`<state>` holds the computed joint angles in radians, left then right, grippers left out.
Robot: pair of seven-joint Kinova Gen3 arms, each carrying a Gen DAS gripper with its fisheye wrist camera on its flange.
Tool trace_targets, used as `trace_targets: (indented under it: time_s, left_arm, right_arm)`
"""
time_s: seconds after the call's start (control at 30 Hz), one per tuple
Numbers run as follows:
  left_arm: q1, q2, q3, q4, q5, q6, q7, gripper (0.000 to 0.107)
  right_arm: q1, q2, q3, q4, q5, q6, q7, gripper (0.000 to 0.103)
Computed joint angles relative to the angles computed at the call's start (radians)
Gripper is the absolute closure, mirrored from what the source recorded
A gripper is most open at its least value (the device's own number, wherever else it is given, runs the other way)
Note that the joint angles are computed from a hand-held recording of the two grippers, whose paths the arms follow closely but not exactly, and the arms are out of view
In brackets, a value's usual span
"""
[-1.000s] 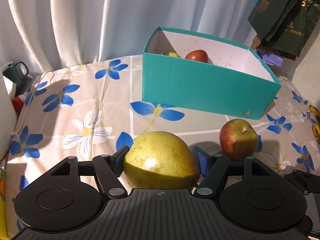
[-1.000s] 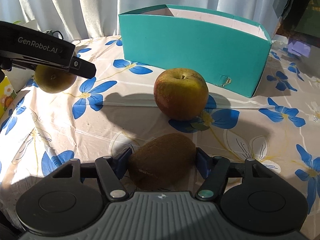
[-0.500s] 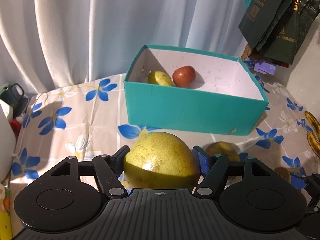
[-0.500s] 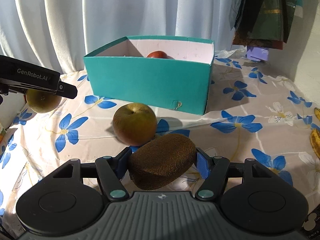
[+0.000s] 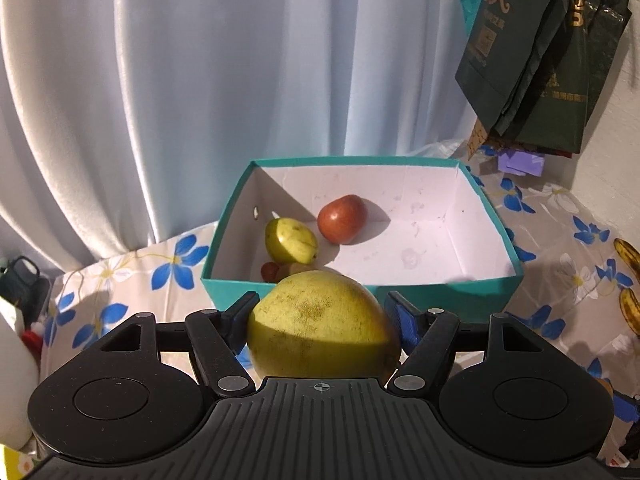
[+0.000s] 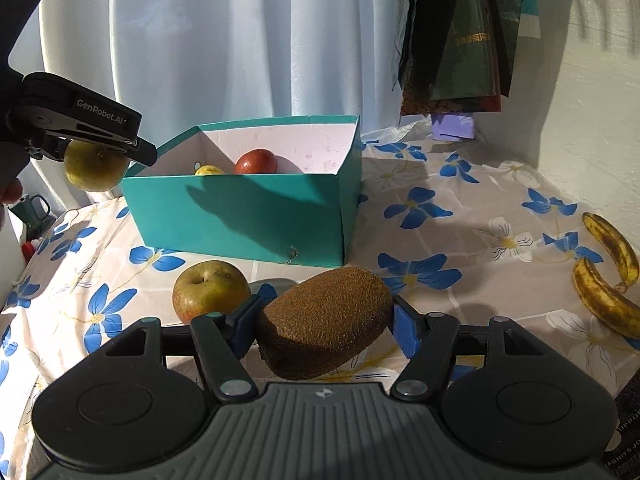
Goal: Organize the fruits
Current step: 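Carry the large pear into the teal box and open the left tool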
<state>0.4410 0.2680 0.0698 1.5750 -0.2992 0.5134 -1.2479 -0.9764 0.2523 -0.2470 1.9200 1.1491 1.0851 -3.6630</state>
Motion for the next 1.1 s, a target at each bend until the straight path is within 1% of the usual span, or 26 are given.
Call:
trace_targets:
  time_s: [0.13, 0.23, 0.37, 0.43, 0.53, 0.6, 0.67, 0.83, 1.1]
  left_arm:
    - [0.019, 0.053, -0.002, -0.07, -0.008, 0.029, 0.003, 0.034]
    - [0.012, 0.095, 0.011, -0.124, 0.022, 0.042, -0.029, 0.034]
    - [0.039, 0.151, -0.007, -0.19, 0.029, 0.063, -0.033, 0.034]
    - [0.038, 0.169, -0.004, -0.206, 0.045, 0.058, -0.044, 0.034]
    - [0.049, 0.203, -0.011, -0.242, 0.058, 0.077, -0.045, 0.034]
    - [0.08, 0.214, -0.04, -0.24, 0.034, 0.055, -0.025, 0.034]
    - [0.101, 0.224, -0.058, -0.249, 0.016, 0.05, -0.007, 0.034]
    - [0.08, 0.248, -0.042, -0.284, 0.045, 0.064, -0.015, 0.034]
    - [0.092, 0.291, -0.061, -0.321, 0.044, 0.072, -0.002, 0.034]
  right_arm:
    - [0.0, -0.008, -0.001, 0.015, -0.003, 0.01, -0.024, 0.036]
    - [-0.001, -0.011, -0.005, 0.019, -0.008, 0.025, -0.036, 0.036]
    - [0.004, -0.02, -0.009, 0.03, -0.018, 0.036, -0.045, 0.036]
    - [0.006, -0.024, -0.011, 0.034, -0.022, 0.044, -0.051, 0.036]
    - [0.01, -0.028, -0.014, 0.038, -0.032, 0.055, -0.054, 0.036]
    - [0.011, -0.03, -0.016, 0.041, -0.035, 0.062, -0.059, 0.036]
    - [0.013, -0.032, -0.017, 0.044, -0.036, 0.068, -0.067, 0.036]
    - [0.023, -0.036, -0.019, 0.05, -0.038, 0.066, -0.072, 0.036]
    - [0.031, -0.039, -0.02, 0.053, -0.048, 0.076, -0.077, 0.036]
